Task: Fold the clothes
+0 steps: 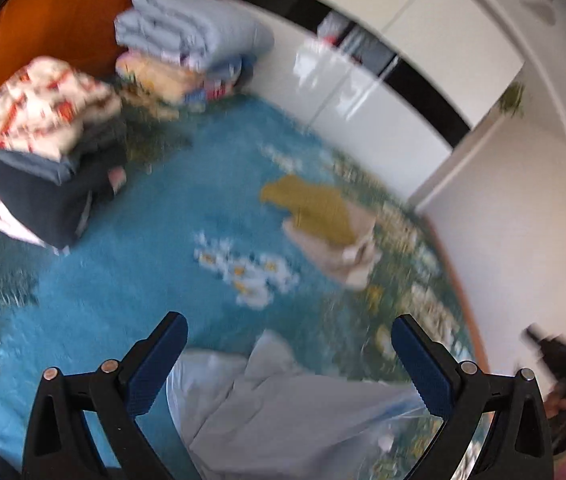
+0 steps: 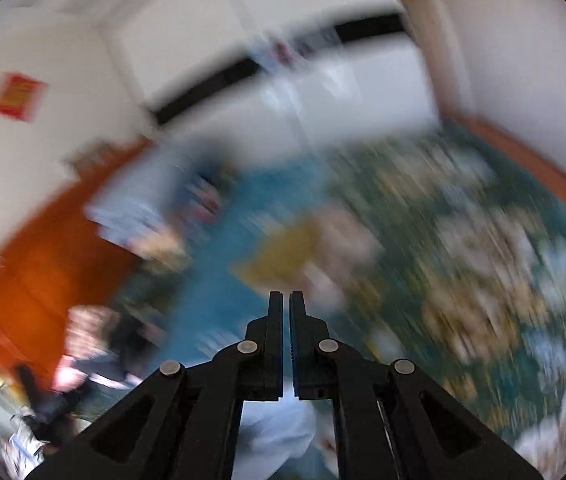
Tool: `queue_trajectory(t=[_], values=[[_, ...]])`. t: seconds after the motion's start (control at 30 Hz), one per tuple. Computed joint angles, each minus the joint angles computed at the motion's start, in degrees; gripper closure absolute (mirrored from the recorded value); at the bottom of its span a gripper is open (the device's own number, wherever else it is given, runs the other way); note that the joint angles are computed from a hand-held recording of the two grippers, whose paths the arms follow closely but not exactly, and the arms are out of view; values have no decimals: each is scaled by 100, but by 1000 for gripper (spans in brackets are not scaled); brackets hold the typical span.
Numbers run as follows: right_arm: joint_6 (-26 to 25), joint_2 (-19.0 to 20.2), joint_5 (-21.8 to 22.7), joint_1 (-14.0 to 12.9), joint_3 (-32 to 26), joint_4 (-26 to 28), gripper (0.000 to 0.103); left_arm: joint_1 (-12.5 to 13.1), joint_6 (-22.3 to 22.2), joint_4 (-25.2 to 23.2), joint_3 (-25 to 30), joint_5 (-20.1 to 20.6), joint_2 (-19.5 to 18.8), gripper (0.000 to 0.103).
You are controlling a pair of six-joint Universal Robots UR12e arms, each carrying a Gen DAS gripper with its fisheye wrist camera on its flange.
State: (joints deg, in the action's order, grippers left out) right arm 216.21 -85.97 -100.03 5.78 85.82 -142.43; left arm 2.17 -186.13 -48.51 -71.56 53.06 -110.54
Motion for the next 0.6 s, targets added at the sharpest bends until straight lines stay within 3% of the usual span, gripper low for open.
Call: queue_trajectory(t=[0.1,0.13,0.3,0.4,0.43,0.5,0.6], values=[[1002,-109,132,-294,555,861,101,-111,260,-496,67,88,-61,0],[1092,-196,329,-370,748,853,101,-156,347,-617,89,142,-83,0],[761,-60,944,-310,971,905,98,-410,750,-1238,145,430,-165,0],[742,84,1552,-254,1097,767,97,-488,806,-1532,121,597,-201,0],[767,90,1801,-265,1217,620,94,-493,718,-1556,119,648,-214,0],[773,279,2263,-213,1237,584,68,-491,550,-1550,105,718,-231,0],[496,515,2243,-50,1038,751,63,-473,389,-1344,5,835,-193,0]])
